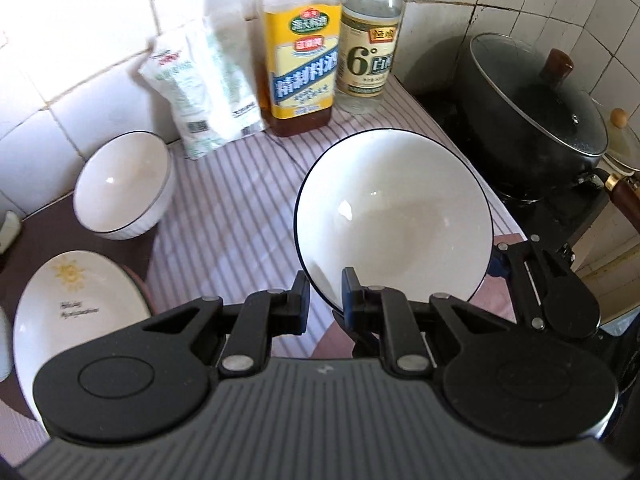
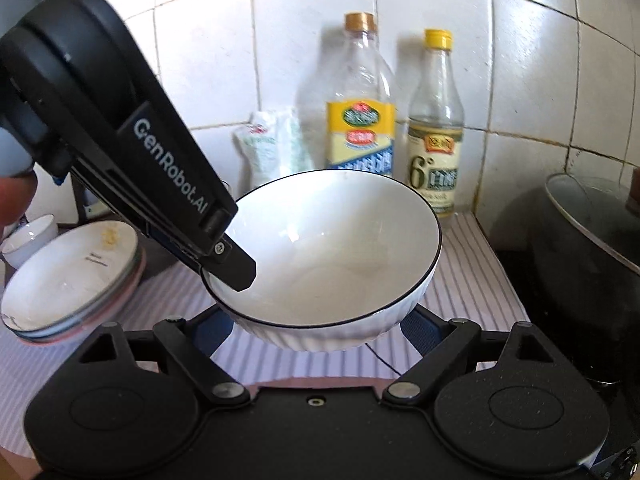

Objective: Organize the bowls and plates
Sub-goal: 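Lift the white bowl, set it beside the plate stack, open grippers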

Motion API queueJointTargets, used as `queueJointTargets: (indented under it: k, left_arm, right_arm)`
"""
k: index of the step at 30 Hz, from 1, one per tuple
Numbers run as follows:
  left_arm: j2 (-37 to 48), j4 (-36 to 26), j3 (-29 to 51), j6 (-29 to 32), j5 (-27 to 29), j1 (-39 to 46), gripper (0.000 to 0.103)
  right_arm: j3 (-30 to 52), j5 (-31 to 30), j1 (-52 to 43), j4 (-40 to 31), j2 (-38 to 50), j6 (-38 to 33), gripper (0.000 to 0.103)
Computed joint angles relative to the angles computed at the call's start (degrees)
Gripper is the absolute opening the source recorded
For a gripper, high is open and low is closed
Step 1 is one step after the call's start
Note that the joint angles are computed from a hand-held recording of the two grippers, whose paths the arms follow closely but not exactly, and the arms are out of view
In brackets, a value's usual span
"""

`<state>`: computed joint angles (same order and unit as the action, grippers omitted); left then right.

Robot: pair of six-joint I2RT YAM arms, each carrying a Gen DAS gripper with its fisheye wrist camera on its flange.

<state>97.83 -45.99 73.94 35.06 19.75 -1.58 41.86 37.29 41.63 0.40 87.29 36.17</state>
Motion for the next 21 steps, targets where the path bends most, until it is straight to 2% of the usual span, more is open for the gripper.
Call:
queueJointTargets:
  k: [4,8,21]
  left_arm:
    - [-0.59,-1.67,0.46,2.33,-0.49,2.27,0.015]
    - [-0.63,-0.81,-0.47,5.06,-1.70,3.23,0.015]
    - [5.34,1.37,0.30,4.33,-2.65,6.76,0.015]
  right_arm:
    - [1.73,-0.51,1.47,-0.60,0.77,0.26,0.093]
    - [3.78,-0.46,2.60,-1.06,2.87,-0.76,0.093]
    - [6.45,-6.94,1.68,4.05,10.88,-3.44,0.093]
